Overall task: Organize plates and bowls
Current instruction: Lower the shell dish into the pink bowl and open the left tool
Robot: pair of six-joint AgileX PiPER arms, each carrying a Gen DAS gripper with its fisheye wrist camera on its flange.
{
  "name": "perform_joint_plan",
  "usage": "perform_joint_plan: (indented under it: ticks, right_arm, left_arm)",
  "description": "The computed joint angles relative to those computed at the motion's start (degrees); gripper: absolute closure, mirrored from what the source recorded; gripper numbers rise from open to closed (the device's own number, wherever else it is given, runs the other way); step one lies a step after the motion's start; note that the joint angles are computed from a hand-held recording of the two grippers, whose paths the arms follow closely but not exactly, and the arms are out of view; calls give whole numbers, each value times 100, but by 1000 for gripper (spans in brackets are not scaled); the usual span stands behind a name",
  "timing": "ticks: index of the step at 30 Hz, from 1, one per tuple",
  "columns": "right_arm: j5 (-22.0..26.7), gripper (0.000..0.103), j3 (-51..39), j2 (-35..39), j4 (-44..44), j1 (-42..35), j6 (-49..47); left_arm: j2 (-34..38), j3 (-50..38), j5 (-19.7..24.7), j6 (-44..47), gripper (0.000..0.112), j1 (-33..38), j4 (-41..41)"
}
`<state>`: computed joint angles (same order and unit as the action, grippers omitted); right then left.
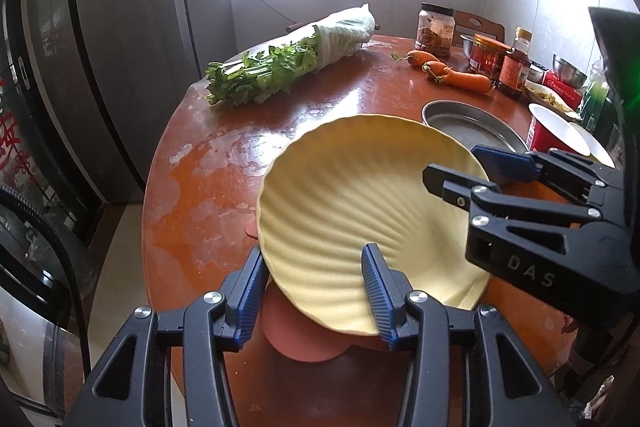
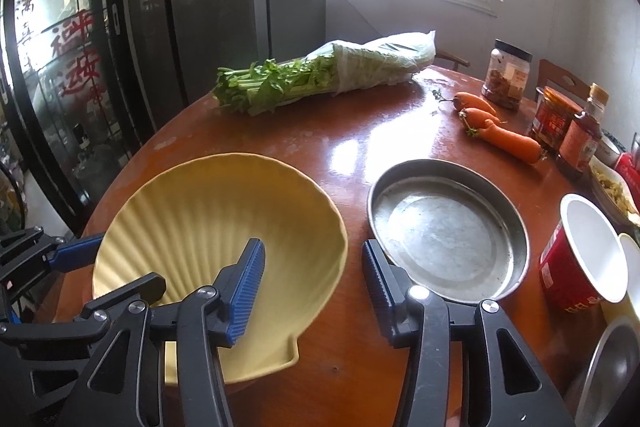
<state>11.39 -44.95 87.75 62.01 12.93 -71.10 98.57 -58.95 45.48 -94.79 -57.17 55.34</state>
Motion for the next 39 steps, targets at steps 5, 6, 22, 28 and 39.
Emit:
perform_joint_plan:
  ticks: [5, 6, 22, 28, 39]
  right_arm:
    - [64, 49, 55, -85, -70, -121, 87]
    - [71, 49, 74, -105, -31, -142, 49]
    - [294, 48, 325, -446, 51, -638, -39]
    - [360, 47, 377, -558, 62, -802, -58]
    - [465, 46, 455, -668, 242, -1089, -299]
  left_arm:
    - [-4, -60, -25, 130, 64, -43, -87]
    - [5, -76, 31, 117, 64, -80, -69]
    - [-131, -18, 185, 28, 64, -231, -43]
    - [-131, -70, 188, 142, 63, -306, -141]
    - [-152, -227, 401, 226, 57, -478, -194]
